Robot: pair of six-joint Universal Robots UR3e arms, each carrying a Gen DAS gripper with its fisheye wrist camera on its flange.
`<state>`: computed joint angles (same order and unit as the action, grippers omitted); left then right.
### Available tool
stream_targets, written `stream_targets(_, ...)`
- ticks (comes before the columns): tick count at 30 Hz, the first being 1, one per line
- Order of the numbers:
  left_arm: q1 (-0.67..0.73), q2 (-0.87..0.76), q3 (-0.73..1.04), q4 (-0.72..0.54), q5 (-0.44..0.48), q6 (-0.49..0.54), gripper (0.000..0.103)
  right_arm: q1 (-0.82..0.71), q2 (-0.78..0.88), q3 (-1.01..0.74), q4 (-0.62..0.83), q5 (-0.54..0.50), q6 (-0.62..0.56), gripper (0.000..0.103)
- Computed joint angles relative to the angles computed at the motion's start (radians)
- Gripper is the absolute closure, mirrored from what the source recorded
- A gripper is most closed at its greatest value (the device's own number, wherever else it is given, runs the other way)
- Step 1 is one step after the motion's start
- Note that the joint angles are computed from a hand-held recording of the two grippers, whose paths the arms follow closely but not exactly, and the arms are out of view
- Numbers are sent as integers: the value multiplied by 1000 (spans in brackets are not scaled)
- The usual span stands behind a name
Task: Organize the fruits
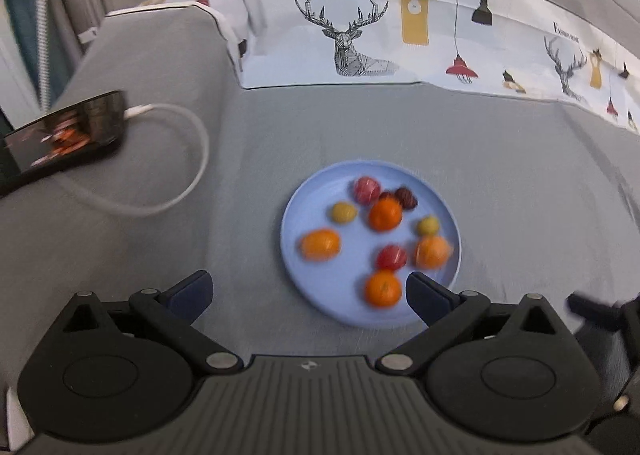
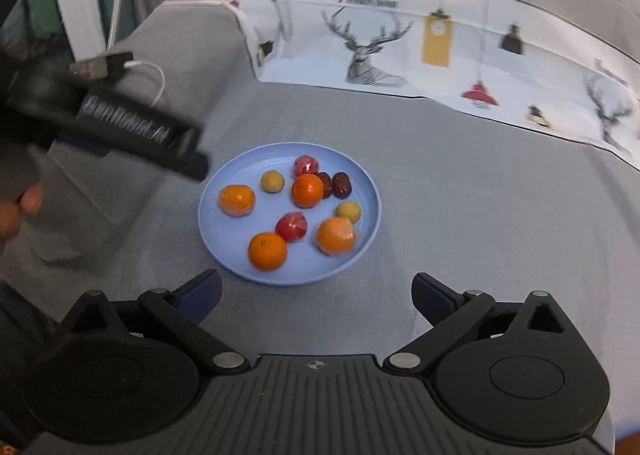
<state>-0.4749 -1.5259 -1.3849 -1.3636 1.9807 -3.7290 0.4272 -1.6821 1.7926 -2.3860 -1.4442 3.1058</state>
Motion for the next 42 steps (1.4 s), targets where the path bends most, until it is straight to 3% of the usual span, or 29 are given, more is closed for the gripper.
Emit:
stream_targets(11, -274, 52, 51, -216, 200, -255, 0, 140, -242, 162, -76, -207, 118, 1)
stream_targets(19, -342, 48, 95, -300, 256, -349, 0, 181, -295, 176, -70, -270, 152, 1)
stream_targets(36, -347, 45, 101, -312, 268, -353, 0, 224, -267, 156, -94, -292, 122, 1)
stream_targets(42, -325, 58, 75, -274, 240, -309, 0, 229, -231, 143, -95, -301, 131, 1)
